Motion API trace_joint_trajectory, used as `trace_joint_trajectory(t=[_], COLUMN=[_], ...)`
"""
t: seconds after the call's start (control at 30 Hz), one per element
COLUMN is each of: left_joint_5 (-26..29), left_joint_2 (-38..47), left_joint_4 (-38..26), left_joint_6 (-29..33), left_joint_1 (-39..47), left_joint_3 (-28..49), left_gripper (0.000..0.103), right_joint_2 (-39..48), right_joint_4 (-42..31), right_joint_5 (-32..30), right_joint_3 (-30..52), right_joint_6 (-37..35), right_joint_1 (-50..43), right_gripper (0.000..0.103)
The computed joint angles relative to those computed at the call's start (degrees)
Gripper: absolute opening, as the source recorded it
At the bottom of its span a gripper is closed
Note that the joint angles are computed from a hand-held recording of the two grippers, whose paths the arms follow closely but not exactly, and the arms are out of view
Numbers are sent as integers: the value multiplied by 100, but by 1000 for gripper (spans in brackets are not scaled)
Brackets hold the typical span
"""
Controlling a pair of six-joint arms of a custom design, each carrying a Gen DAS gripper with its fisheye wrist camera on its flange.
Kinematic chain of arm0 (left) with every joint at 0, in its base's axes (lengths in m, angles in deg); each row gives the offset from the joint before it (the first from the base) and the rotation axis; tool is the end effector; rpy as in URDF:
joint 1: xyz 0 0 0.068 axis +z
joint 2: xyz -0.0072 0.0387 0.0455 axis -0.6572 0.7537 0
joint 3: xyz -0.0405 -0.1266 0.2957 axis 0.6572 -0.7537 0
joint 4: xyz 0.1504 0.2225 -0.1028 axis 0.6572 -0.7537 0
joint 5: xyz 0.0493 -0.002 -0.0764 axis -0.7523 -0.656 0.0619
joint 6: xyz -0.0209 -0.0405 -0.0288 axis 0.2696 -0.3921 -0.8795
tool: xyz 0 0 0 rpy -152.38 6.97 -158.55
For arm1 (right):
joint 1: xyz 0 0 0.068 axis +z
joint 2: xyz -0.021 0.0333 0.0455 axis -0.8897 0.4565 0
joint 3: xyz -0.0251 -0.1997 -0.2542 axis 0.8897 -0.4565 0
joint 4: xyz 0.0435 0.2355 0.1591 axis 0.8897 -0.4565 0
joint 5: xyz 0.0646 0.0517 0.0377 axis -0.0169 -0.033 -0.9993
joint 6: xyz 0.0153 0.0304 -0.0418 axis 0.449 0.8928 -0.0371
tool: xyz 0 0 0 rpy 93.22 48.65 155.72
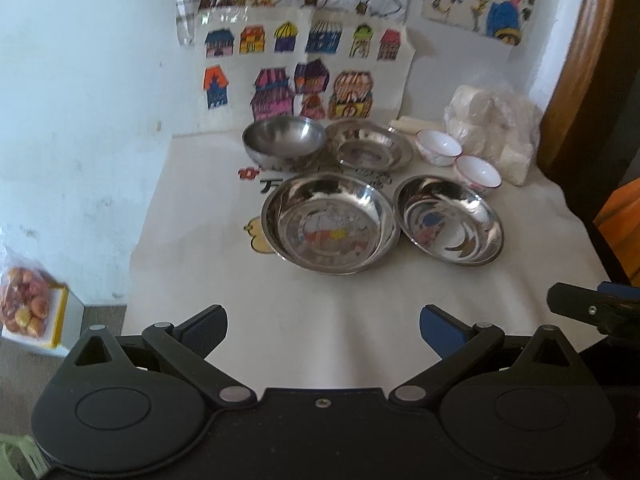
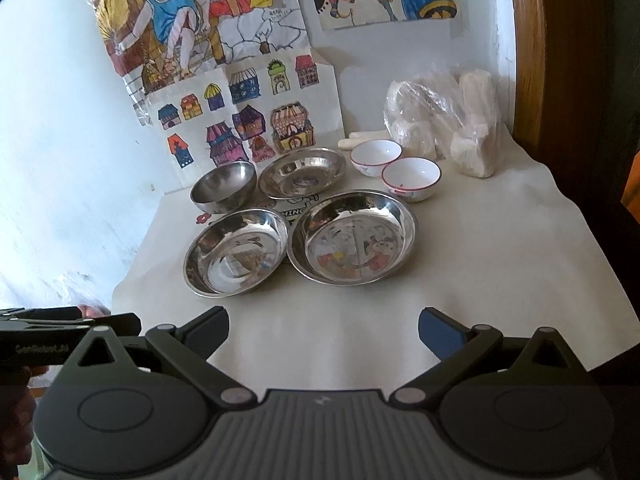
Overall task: Organize plates and bowls
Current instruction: 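Move the left gripper toward the rim of a large steel plate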
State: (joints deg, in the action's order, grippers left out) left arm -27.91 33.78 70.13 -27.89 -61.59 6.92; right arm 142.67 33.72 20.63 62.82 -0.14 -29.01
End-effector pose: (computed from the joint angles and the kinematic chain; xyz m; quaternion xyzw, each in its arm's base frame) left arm 0.3232 -0.1210 0.1292 0.1225 0.9325 -0.0793 0.3304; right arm 0.2434 0.1483 0.1524 0.1210 0.9141 0.0837 0.3779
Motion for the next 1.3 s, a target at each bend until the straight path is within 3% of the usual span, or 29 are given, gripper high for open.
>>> trace_joint_trajectory(t=[0.17,0.33,0.57,0.7,0.93,1.3], left_joint_5=[-279,-430,-937,-1293,-1378,-651], left_joint_2=[545,1073,1611,1780,2022,2805], left_joint_4=[-271,-289,-809,-1108,-1742,-2505], left_joint_6=[-410,-934,-1843,-2173,-2132,-1274], left_joint_1=[-91,-212,-437,-475,-242,256], left_joint_3=[612,1251,2116,2408,2794,3801], left_gripper=[102,102,102,102,102,102], right_joint_2=[228,647,1172,1405,1856,2628], right_joint_4=[299,508,280,134,-143,-248], right_joint_5=[-526,-1460,-2716,-3121,-3559,-3182], right_joint_3=[47,376,1055,1337,1761,2621], right_joint_6=[-618,-1667,-3233,-3706,-3772,-3209], right_joint_1=[-560,-1444,-2408,-2582,-2670,-2324], right_gripper=[103,103,103,103,103,103])
